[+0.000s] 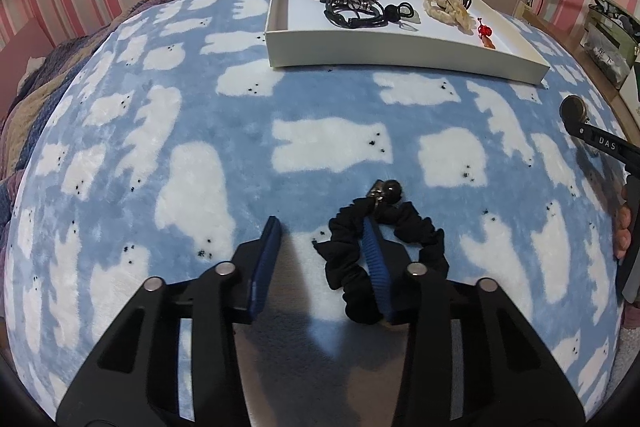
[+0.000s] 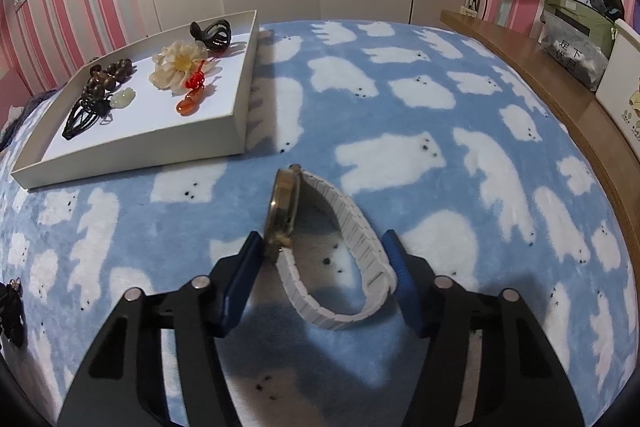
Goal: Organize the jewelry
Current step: 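Grasp the black scrunchie with the left tool while the right tool grasps the white-band watch, then carry the black scrunchie and watch into the white tray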
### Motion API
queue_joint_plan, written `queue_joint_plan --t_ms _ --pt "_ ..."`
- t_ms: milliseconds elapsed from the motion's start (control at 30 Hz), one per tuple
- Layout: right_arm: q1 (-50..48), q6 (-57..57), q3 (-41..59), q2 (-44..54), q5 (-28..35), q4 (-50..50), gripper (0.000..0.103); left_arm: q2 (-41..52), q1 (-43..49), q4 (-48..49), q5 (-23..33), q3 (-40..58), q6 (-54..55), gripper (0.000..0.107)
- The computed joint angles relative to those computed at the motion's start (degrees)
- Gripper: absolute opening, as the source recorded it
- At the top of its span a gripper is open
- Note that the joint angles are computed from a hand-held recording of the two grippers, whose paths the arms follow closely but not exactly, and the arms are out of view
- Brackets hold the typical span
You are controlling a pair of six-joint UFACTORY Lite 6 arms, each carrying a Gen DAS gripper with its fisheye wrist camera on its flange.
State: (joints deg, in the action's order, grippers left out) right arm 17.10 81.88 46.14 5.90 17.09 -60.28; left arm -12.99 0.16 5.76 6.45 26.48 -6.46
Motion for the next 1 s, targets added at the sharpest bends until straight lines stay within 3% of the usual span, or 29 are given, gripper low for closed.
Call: queue_joint_plan --t_ms 267,600,1000 --pt "-0.4 -0.87 -1.06 -1.58 -2.14 0.81 0.035 0.07 -0.09 1.96 -0.4 0.07 -2.05 0.021" --pt "0.52 2.08 -1.86 -2.47 -1.65 -2.3 0.028 0.04 1.01 -9.71 -0.37 0.19 9.64 0.013" --pt "2.9 6.01 -2.07 -3.43 1.3 -7.12 0.024 -0.61 1.19 -6.36 -0.67 -0.11 5.75 0.011"
